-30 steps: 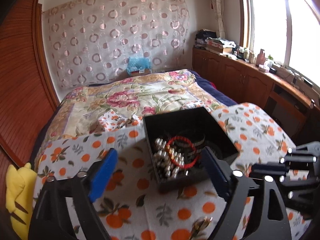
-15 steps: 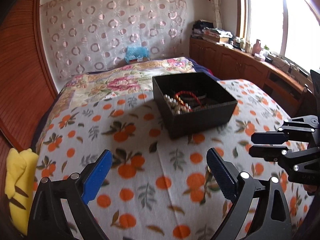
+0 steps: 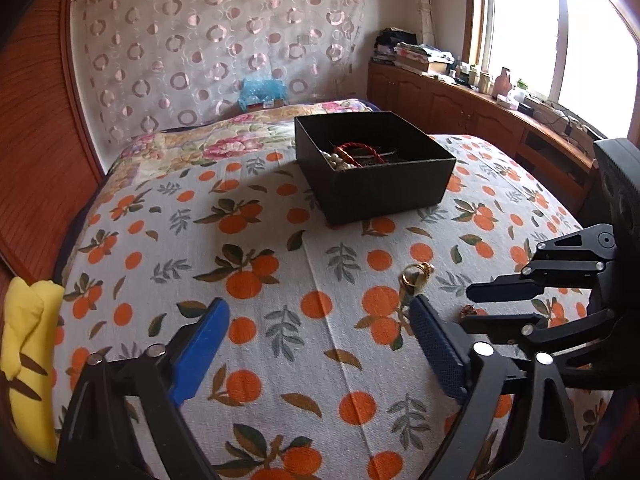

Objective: Organize jewelry
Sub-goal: 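Move both open grippers from the box to the gold ring and flower earring, then close the left gripper on the gold ring while the right closes on the gold flower earring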

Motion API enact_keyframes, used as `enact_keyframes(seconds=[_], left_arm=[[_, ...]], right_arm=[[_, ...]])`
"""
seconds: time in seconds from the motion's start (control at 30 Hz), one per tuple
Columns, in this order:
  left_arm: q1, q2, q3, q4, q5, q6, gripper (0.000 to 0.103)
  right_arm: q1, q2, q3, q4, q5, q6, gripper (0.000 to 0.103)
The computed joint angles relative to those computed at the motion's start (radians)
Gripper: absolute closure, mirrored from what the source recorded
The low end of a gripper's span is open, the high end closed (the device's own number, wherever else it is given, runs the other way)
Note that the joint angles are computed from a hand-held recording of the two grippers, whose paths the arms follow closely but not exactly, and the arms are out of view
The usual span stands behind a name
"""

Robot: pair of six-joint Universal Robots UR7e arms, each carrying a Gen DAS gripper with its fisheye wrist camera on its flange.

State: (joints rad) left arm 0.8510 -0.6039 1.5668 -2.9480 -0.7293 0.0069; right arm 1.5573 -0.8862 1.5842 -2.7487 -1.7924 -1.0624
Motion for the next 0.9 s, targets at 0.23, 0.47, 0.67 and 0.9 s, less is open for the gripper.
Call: enact_keyframes(seconds=[0.23,0.47,0.67,0.9], left_arm=[[0.002,0.019,-0.023,0.025,-0.021,-0.001,0.027],[0.002,0.050,-0.069,0.073,-0.062,0.002,0.039],[0.002,0.077,-0.119,0.113,-0.113,0.014,0.051],[0.005,0.113,-0.180,0.167,-0.144,0.013,0.067]], right_arm=[[-0.001,0.000,0.007,-0.007,-0.019,-0.023,0.086],[-0.011,-0.013,-0.001,-0.006,-0.004,-0.009,0.086],[-0.027,-0.033,-0.018,-0.010,0.012,0.019,0.086],[-0.040,-0.036,-0.038,-0.016,0.021,0.043,0.086]])
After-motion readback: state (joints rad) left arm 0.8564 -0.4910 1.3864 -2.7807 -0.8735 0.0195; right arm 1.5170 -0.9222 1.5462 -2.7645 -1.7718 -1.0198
